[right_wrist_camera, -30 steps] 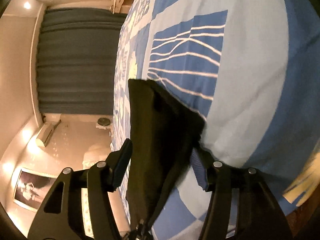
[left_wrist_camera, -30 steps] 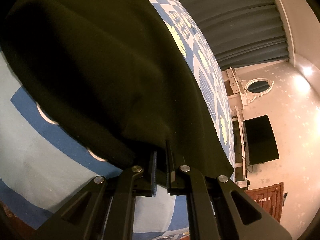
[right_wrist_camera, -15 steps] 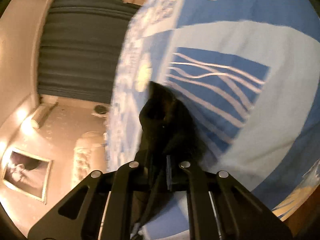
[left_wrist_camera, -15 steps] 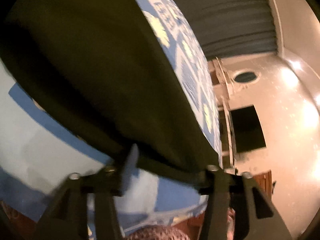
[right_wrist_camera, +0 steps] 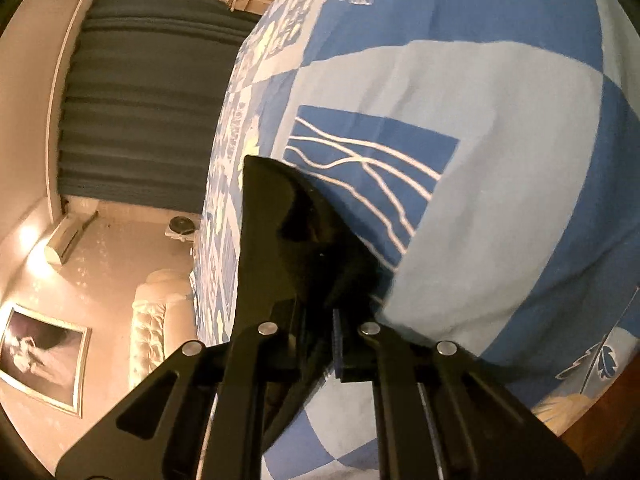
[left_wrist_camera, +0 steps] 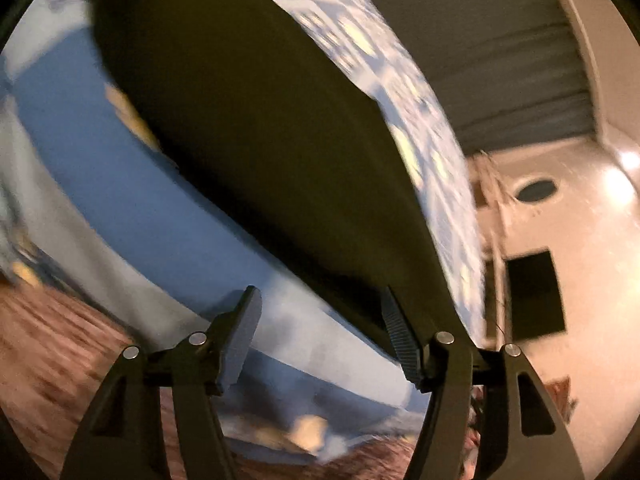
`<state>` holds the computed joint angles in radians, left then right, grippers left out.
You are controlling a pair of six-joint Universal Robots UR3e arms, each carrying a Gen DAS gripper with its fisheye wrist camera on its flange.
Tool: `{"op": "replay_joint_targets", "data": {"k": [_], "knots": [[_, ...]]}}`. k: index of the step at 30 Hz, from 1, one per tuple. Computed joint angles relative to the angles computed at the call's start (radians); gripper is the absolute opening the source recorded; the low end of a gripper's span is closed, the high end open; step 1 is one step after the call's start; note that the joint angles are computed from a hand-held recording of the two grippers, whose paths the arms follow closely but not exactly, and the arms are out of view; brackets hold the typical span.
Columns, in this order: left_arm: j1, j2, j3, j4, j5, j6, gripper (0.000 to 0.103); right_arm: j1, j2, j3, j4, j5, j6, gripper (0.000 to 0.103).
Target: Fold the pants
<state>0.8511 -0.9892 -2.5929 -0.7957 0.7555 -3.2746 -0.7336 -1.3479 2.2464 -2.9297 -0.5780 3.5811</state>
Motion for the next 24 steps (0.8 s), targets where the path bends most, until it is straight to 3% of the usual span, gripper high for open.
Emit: {"op": "replay_joint_targets", "data": {"k": [5, 10, 11, 12, 15, 18, 24], "knots": [[0.192, 0.045, 0.048, -0.115, 0.064, 0.079, 0.062, 0.021, 0.017, -0.062, 0.082, -0.013, -0.023, 0.012], [0.294, -0.106, 0.098, 0.065, 0.1, 0.064, 0.063, 0.035, 0.054, -0.08, 0.056, -0.02, 0.01, 0.012], [0.305, -0.158, 0.108, 0.133, 0.103, 0.047, 0.064, 0.035, 0.049, -0.079, 0.062, -0.023, 0.009, 0.012], [0.306, -0.234, 0.136, 0.196, 0.113, 0.039, 0.072, 0.035, 0.043, -0.083, 0.075, -0.023, 0.007, 0.012], [0.285, -0.405, 0.21, 0.338, 0.173, -0.006, 0.073, 0.033, 0.036, -0.091, 0.101, -0.024, 0.001, 0.012], [0.267, -0.491, 0.246, 0.42, 0.221, -0.059, 0.073, 0.031, 0.034, -0.094, 0.113, -0.024, -0.008, 0.013], [0.23, -0.604, 0.306, 0.526, 0.227, -0.114, 0.073, 0.028, 0.035, -0.083, 0.108, -0.023, -0.011, 0.013]]}}
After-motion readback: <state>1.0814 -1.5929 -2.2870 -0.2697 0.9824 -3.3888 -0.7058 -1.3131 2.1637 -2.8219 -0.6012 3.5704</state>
